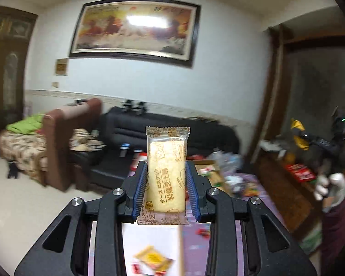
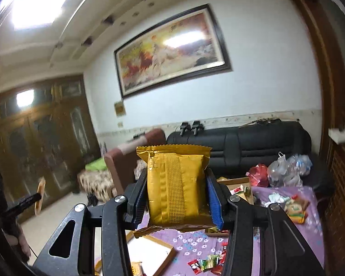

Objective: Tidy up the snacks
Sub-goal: 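Carry both packs over the white tray and release them inside, then move both open grippers back toward the remaining snacks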

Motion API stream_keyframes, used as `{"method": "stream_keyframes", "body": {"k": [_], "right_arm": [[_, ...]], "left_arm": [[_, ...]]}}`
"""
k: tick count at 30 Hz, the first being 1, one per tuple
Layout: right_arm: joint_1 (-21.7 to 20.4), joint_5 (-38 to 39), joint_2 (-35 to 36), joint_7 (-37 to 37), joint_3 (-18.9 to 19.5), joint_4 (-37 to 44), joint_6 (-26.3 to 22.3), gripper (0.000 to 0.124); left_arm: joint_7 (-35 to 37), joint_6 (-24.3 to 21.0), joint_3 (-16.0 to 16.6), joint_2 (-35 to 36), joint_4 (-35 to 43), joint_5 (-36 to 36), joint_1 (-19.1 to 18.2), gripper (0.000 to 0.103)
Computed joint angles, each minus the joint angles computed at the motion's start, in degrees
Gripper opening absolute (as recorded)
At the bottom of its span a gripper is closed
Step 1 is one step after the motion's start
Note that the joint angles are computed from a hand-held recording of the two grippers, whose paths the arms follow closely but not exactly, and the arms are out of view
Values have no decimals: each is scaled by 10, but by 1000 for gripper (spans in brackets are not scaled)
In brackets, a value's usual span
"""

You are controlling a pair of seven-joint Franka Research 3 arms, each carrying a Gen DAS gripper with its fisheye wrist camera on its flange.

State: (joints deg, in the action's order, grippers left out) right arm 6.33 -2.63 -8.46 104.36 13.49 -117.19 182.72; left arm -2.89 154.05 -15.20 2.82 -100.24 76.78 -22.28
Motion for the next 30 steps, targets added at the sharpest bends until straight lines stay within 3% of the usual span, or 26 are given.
{"method": "stream_keyframes", "body": {"k": [2,4,5,9,12,14,18,22,26,30], "right_arm": [[11,29,43,-37,15,26,-8,47],[78,159,101,-163,-15,60,-28,47],[88,215,136,-216,-10,80,-44,47],[110,282,286,-287,7,167,-106,47],[135,273,374,-292,-2,215,-130,46],[175,249,430,-261,-33,262,-154,46],[211,214,501,-225,-63,328,-191,46],[233,177,549,-184,-91,387,-220,46],[218,177,568,-173,-76,419,-240,49],[205,189,545,-179,-58,394,-222,50]], "left_arm": [[-5,9,10,26,7,2,7,31],[-29,38,23,50,4,8,13,31],[-41,52,29,64,3,13,14,31],[-82,100,60,153,26,25,9,31],[-74,122,79,229,59,-4,1,31],[-44,128,80,274,83,-54,5,31],[68,130,42,357,126,-186,39,31],[100,123,47,373,128,-242,30,31],[99,142,71,382,125,-279,14,31],[103,166,86,370,107,-316,5,33]]}}
